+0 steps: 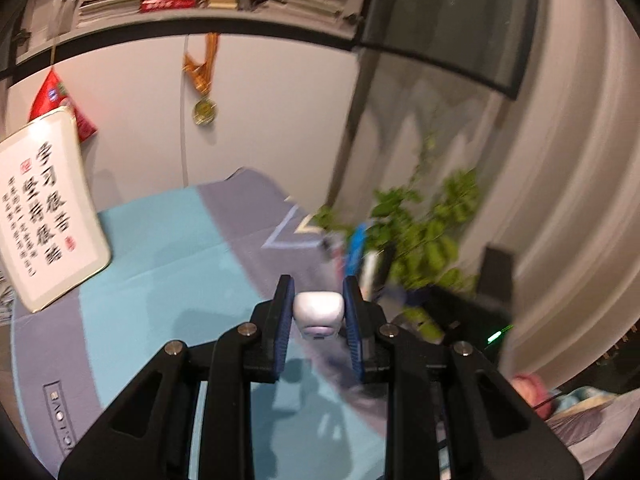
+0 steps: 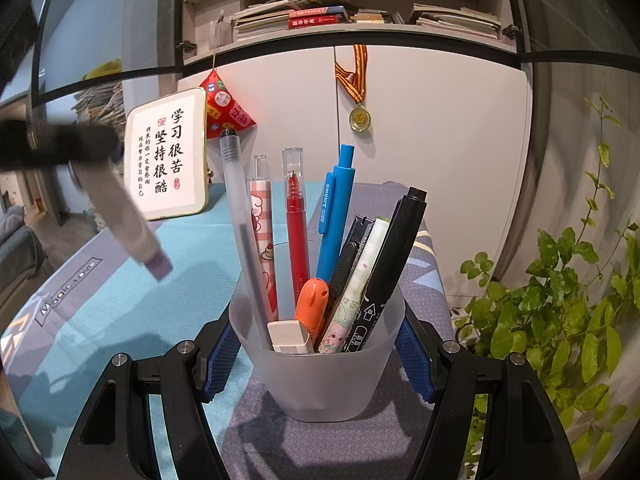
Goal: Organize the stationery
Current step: 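Carry the correction tape over the cup and push it inside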
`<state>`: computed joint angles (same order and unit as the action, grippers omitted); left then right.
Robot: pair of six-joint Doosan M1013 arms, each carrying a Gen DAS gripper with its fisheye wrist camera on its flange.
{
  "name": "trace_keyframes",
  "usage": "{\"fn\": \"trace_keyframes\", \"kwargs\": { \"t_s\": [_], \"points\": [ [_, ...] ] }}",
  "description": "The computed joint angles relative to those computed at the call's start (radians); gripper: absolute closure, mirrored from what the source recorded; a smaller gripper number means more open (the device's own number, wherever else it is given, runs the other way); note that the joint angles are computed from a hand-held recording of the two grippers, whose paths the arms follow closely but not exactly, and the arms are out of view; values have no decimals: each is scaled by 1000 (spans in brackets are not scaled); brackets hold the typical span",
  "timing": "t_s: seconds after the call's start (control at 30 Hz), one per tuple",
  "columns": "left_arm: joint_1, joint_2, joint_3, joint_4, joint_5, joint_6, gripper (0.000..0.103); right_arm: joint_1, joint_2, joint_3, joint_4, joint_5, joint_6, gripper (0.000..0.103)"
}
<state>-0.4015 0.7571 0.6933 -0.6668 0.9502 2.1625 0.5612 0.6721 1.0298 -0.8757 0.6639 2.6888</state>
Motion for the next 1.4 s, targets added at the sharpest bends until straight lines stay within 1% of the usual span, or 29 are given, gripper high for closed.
{"fn": "trace_keyframes", "kwargs": {
  "t_s": [0.07, 0.17, 0.27, 0.47, 0.73, 0.9, 1.03, 1.4],
  "points": [
    [-6, -2, -4, -27, 9, 15, 80, 0, -1, 3, -1, -2, 4, 32],
    [-17, 5, -22, -38, 27, 27, 80, 0, -2, 3, 0, -3, 6, 32],
    [-28, 20, -46, -8, 34, 13, 80, 0, -2, 3, 0, -3, 6, 32],
    [-31, 59, -110, 15, 102, -29, 80, 0, -2, 3, 2, -7, 7, 32],
    [-37, 82, -150, 29, 139, -53, 80, 0, 0, 2, 4, -7, 6, 32],
    [-41, 100, -178, 47, 178, -64, 80, -1, -1, 3, 5, -9, 7, 32],
    [-37, 107, -189, 42, 186, -76, 80, -2, 0, 2, 14, -12, 3, 32],
    [-37, 99, -171, 42, 171, -66, 78, -1, 1, 0, 13, -9, 2, 32]
  ]
}}
